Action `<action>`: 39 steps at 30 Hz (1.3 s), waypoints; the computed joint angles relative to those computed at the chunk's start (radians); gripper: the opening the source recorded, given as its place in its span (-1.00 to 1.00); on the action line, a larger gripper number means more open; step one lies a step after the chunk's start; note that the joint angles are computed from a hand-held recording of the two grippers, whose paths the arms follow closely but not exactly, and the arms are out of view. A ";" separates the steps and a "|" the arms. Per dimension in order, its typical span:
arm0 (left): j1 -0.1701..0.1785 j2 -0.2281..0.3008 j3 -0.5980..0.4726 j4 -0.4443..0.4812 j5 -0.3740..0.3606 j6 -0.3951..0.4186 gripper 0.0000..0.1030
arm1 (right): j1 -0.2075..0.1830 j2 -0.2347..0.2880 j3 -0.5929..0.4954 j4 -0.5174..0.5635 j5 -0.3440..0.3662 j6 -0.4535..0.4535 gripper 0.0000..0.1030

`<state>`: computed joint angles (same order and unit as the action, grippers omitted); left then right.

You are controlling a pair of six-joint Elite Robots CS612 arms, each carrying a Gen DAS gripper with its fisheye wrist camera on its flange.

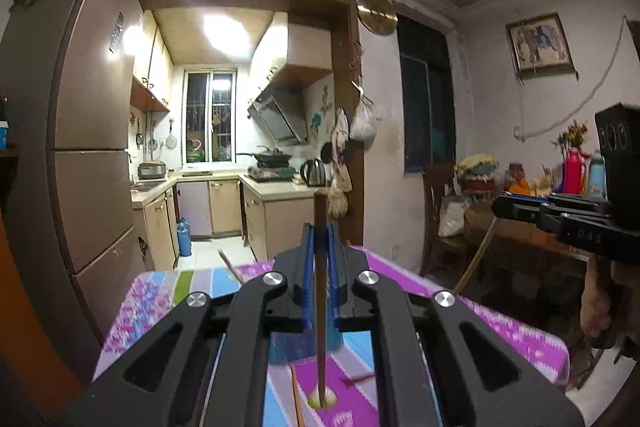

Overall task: Organize utensils
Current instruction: 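Lift and carry both held chopsticks upright over the blue utensil holder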

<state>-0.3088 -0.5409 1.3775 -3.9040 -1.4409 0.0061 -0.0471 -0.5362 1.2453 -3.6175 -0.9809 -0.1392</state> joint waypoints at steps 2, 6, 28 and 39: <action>0.007 -0.002 -0.030 0.004 0.009 -0.008 -0.90 | -0.001 0.001 -0.038 0.032 -0.004 0.010 -0.85; 0.018 0.001 -0.094 0.014 0.024 -0.019 -0.90 | -0.002 0.013 -0.135 0.095 -0.009 0.030 -0.85; 0.048 0.158 -0.458 0.305 0.063 -0.037 -0.90 | 0.043 0.286 -0.775 0.581 0.030 0.041 -0.85; 0.057 0.199 -0.517 0.400 0.053 -0.042 -0.90 | 0.058 0.397 -0.964 0.738 0.019 0.025 -0.85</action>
